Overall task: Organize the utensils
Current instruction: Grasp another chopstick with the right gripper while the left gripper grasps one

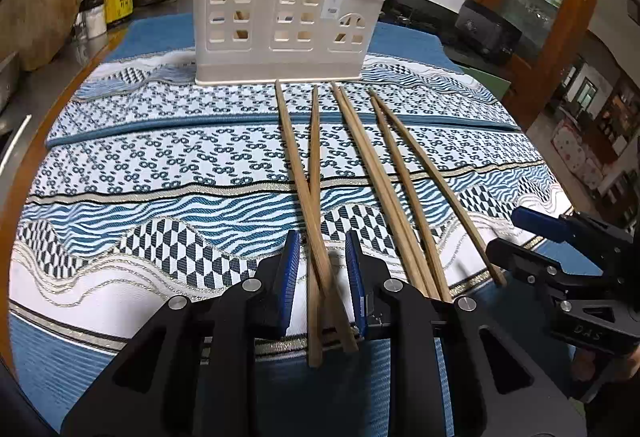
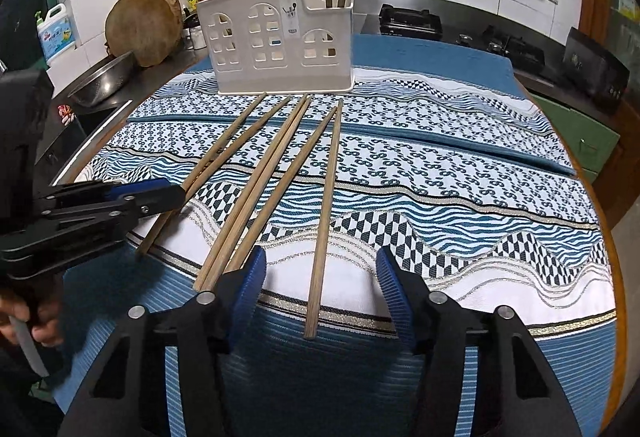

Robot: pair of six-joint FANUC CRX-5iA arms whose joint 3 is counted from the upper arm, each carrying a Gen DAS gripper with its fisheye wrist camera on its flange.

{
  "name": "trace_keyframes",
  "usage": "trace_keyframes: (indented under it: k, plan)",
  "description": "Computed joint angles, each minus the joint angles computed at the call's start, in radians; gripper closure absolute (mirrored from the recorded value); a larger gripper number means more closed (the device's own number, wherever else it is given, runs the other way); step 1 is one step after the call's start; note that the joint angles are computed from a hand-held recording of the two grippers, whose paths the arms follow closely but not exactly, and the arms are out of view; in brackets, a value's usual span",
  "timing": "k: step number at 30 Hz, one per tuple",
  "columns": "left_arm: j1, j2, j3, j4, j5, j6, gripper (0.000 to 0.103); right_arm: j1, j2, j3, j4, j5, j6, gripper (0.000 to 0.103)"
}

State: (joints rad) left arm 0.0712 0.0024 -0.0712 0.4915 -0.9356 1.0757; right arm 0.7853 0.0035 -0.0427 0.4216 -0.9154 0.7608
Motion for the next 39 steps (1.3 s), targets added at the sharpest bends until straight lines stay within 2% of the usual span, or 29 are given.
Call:
trace_keyframes:
  k: [2, 4, 11, 12, 19, 24, 32, 39]
  plan:
    - [-0.004, 0.01, 0.007, -0.009, 0.0, 0.008, 0.082, -0.005, 0.008, 0.011, -0.015, -0.006, 0.012, 0.054]
    - [-0.003, 0.022, 0.013, -0.004, -0.007, 0.011, 0.091, -0.008, 0.013, 0.018, -0.028, -0.006, 0.023, 0.057]
    - [0.002, 0.031, 0.014, 0.015, -0.003, 0.013, 0.096, -0.022, 0.03, 0.042, -0.073, -0.006, 0.052, 0.068]
    - [0.006, 0.029, 0.009, 0.027, -0.003, 0.005, 0.096, -0.023, 0.032, 0.045, -0.077, -0.006, 0.053, 0.072]
    - [0.017, 0.014, 0.001, 0.043, 0.014, -0.009, 0.097, -0.028, 0.046, 0.053, -0.085, -0.018, 0.046, 0.082]
    - [0.024, 0.007, -0.004, 0.051, 0.032, -0.023, 0.097, -0.032, 0.063, 0.068, -0.08, -0.021, 0.046, 0.086]
    - [0.04, 0.004, -0.021, 0.081, 0.041, -0.048, 0.097, -0.008, 0.102, 0.077, 0.02, -0.05, 0.023, 0.095]
    - [0.053, -0.028, -0.032, 0.105, 0.062, -0.078, 0.097, 0.001, 0.069, 0.047, 0.075, -0.043, -0.017, 0.096]
